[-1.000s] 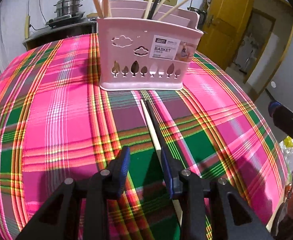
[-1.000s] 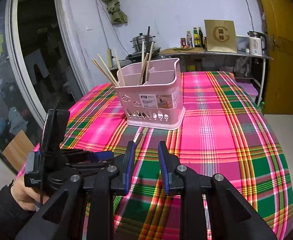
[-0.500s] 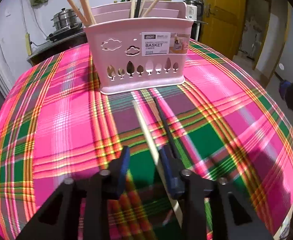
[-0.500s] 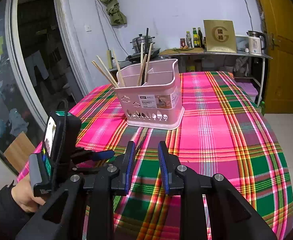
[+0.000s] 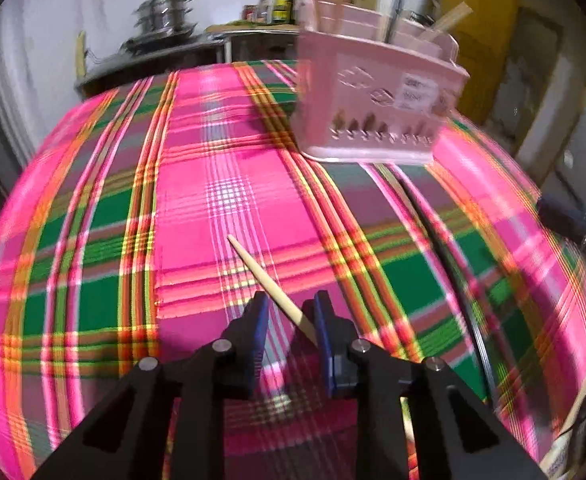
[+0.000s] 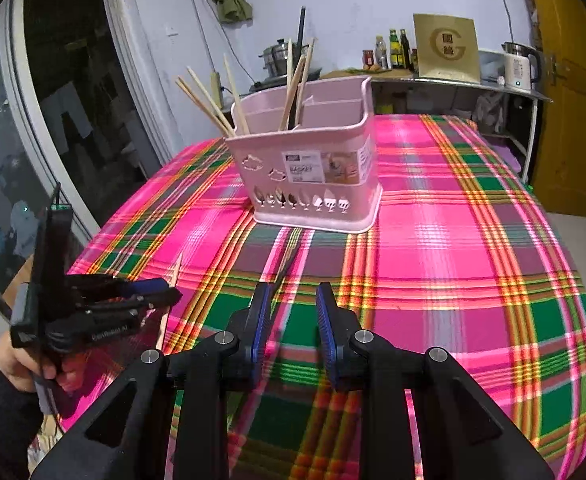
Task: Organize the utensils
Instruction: 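Grasp a wooden chopstick with the left gripper while the right gripper grasps a dark one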
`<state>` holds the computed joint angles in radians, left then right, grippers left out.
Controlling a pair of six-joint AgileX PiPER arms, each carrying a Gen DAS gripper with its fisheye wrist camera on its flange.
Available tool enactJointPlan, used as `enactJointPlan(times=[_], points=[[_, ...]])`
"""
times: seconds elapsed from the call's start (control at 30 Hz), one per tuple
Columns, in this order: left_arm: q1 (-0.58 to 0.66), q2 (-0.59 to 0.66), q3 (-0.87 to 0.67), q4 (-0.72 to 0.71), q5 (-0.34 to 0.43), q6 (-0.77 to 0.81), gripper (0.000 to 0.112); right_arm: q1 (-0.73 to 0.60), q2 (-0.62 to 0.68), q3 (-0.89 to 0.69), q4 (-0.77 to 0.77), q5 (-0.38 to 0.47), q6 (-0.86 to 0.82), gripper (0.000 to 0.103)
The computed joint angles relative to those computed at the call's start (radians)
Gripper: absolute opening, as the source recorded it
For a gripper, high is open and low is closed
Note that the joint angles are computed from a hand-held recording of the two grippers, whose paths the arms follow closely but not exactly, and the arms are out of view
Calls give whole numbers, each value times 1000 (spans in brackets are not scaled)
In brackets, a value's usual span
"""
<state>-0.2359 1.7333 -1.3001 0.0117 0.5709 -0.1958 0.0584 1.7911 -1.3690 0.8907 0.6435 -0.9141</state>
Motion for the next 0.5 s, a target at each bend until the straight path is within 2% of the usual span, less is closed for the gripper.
enactJointPlan(times=[0.1, 0.3, 0.5], points=[[19, 27, -27, -39, -13, -10, 25, 32, 37, -43, -55, -1, 66, 24], [-5, 70, -73, 34, -23, -81, 24, 101, 140, -171, -235, 14, 257, 24], [-6, 107, -118, 18, -25, 43, 14, 134, 240, -298, -344, 57, 376, 24]])
